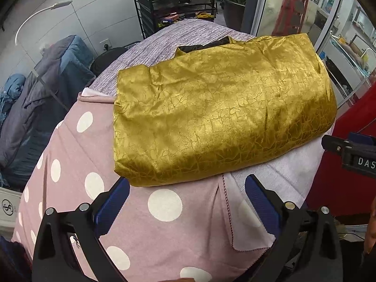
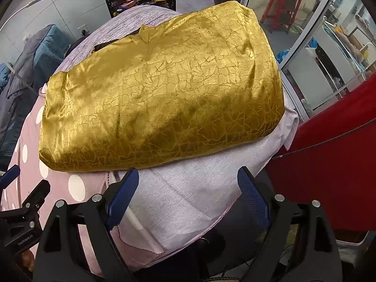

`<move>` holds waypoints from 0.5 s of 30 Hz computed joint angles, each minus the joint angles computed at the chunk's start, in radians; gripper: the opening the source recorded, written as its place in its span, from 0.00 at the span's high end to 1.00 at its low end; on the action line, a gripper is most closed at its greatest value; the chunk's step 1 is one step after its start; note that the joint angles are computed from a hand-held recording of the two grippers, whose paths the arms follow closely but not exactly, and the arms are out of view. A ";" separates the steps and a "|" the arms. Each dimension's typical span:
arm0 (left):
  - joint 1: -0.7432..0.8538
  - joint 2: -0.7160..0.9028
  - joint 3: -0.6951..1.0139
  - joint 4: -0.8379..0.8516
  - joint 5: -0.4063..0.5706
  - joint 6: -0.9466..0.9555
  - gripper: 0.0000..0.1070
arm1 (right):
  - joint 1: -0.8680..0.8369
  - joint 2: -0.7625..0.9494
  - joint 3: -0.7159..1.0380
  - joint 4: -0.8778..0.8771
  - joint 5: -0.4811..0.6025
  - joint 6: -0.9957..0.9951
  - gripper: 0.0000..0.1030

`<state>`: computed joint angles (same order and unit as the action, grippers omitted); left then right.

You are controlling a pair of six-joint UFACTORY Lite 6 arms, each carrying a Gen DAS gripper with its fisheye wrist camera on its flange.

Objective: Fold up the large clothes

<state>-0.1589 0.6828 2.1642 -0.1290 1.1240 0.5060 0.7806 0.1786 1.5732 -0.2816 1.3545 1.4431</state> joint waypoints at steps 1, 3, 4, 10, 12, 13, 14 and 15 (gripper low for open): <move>-0.003 -0.003 -0.006 0.002 -0.004 0.002 0.10 | -0.001 0.001 0.001 0.000 0.001 -0.002 0.17; -0.008 -0.011 -0.020 0.013 -0.011 0.001 0.10 | 0.003 0.003 0.002 -0.002 0.002 0.001 0.17; -0.012 -0.014 -0.025 0.022 -0.015 -0.002 0.10 | 0.003 0.003 0.003 -0.002 0.003 0.001 0.17; -0.020 -0.004 -0.020 0.032 -0.006 -0.008 0.10 | 0.001 0.008 0.006 -0.002 0.005 -0.002 0.17; -0.019 0.006 -0.009 0.035 0.003 -0.014 0.10 | 0.002 0.009 0.007 -0.003 0.005 -0.001 0.17; -0.018 0.012 -0.003 0.035 0.005 -0.017 0.10 | 0.002 0.009 0.007 -0.002 0.006 -0.002 0.17; -0.014 0.015 -0.001 0.029 0.007 -0.016 0.10 | 0.002 0.009 0.006 -0.001 0.005 -0.003 0.17; -0.013 0.016 -0.002 0.028 0.006 -0.016 0.10 | 0.004 0.010 0.005 -0.001 0.004 -0.002 0.17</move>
<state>-0.1716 0.6985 2.1623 -0.1014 1.1302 0.4904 0.7843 0.1890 1.5778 -0.2821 1.3590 1.4412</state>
